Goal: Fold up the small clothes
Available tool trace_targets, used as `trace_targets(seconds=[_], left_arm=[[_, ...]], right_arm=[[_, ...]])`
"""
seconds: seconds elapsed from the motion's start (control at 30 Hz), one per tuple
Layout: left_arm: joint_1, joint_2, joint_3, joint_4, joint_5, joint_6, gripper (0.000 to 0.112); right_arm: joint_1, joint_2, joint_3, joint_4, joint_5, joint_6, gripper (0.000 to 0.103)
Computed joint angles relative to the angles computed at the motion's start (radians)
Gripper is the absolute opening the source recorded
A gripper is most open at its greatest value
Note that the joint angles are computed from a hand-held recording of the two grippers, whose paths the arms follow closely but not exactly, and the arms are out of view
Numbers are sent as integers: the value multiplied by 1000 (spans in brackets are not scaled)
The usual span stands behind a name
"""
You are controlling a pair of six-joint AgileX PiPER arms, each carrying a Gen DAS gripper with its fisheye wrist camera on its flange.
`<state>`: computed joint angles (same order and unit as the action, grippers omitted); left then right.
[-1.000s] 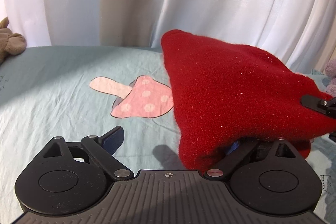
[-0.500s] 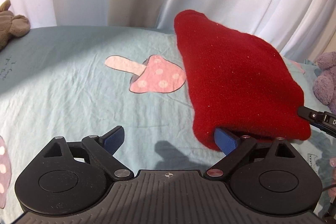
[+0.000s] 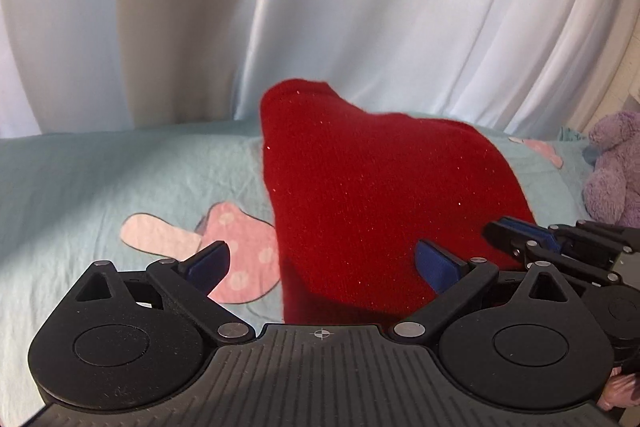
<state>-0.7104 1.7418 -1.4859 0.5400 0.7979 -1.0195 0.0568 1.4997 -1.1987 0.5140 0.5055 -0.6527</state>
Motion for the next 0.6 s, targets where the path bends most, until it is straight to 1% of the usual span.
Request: trace_targets(seconds=[0.03,0.07,0.1,0.17,0.2,0.23,0.27,0.3,0.37,0.4,0.43,0.47,0.5,0.53,0.57,0.6], left_arm=[[6,14,6,-18,-7,8,103],[22,21,18,-57,-30,29,103],[37,24,38,-84,-64,28,103],[67,26,81,-136,-148,35,103],[68,32,85,-128,-164,30,103],[62,36,100,-91,-188,2,103],[58,43,107,-63,-207,-17,103],[58,46,117,-44,-227,-37,103],[74,47,137,-69,-273,-32,103],[91,44,132,-129,-275,19,103],[108,36,117,-212,-252,94,103],[119,25,91,-270,-206,140,103],[123,11,64,-289,-157,155,103],[120,-9,43,-267,-124,148,103],[112,-22,23,-205,-103,119,103],[93,-17,-2,-105,-82,52,103]], right_arm=[[1,11,-1,-24,-1,-6,8],[-5,18,0,-27,0,-20,8],[-14,21,3,-12,4,-47,7],[-12,22,24,-28,-22,-74,7],[-11,19,37,-29,-38,-83,7],[-8,14,54,-24,-59,-107,6],[-13,13,66,14,-74,-149,6],[-24,24,77,89,-92,-213,6],[-43,36,83,183,-97,-293,6],[-47,38,72,179,-82,-282,6],[-51,44,58,168,-63,-269,6],[-63,47,39,176,-29,-272,7],[-85,50,13,197,27,-276,7],[-123,55,-33,233,118,-263,7],[-157,60,-60,284,173,-258,7],[-176,60,-83,302,187,-216,7]])
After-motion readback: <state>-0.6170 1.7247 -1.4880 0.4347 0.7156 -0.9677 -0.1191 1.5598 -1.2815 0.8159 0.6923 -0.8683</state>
